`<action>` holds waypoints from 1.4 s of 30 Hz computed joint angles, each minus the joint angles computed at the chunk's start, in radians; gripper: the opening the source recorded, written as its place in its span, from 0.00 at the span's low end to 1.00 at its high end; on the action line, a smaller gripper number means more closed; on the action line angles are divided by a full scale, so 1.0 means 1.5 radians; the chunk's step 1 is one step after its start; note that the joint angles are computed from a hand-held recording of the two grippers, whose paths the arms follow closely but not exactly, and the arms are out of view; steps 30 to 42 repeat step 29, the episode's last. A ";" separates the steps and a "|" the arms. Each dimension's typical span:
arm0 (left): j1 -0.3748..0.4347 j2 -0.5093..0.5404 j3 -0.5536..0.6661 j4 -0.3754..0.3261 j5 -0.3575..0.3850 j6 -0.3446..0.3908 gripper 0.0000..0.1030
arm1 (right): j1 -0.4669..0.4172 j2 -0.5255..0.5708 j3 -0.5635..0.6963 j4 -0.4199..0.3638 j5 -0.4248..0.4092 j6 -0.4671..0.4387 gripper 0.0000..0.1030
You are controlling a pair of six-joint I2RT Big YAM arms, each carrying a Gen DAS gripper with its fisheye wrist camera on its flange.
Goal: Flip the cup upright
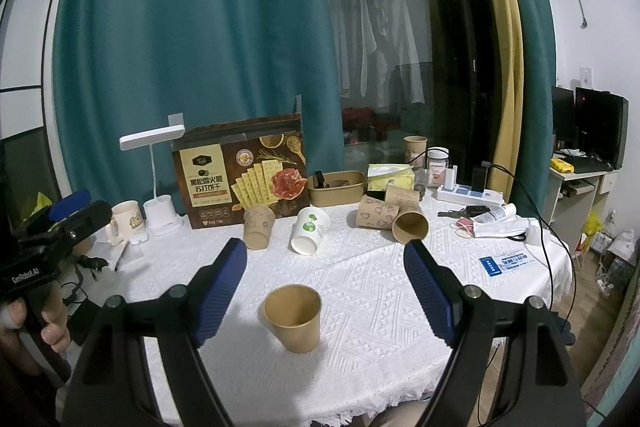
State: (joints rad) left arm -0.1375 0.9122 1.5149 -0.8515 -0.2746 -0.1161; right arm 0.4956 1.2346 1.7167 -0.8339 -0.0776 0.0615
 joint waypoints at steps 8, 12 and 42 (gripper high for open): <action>-0.001 -0.001 -0.001 0.000 -0.002 0.000 0.99 | 0.000 0.002 0.002 -0.001 0.001 0.001 0.77; -0.001 -0.001 -0.001 0.000 -0.001 0.000 0.99 | 0.000 0.002 0.004 -0.001 -0.001 0.000 0.77; -0.007 0.000 0.003 -0.001 -0.002 -0.003 0.99 | -0.001 0.003 0.000 -0.002 -0.013 -0.006 0.77</action>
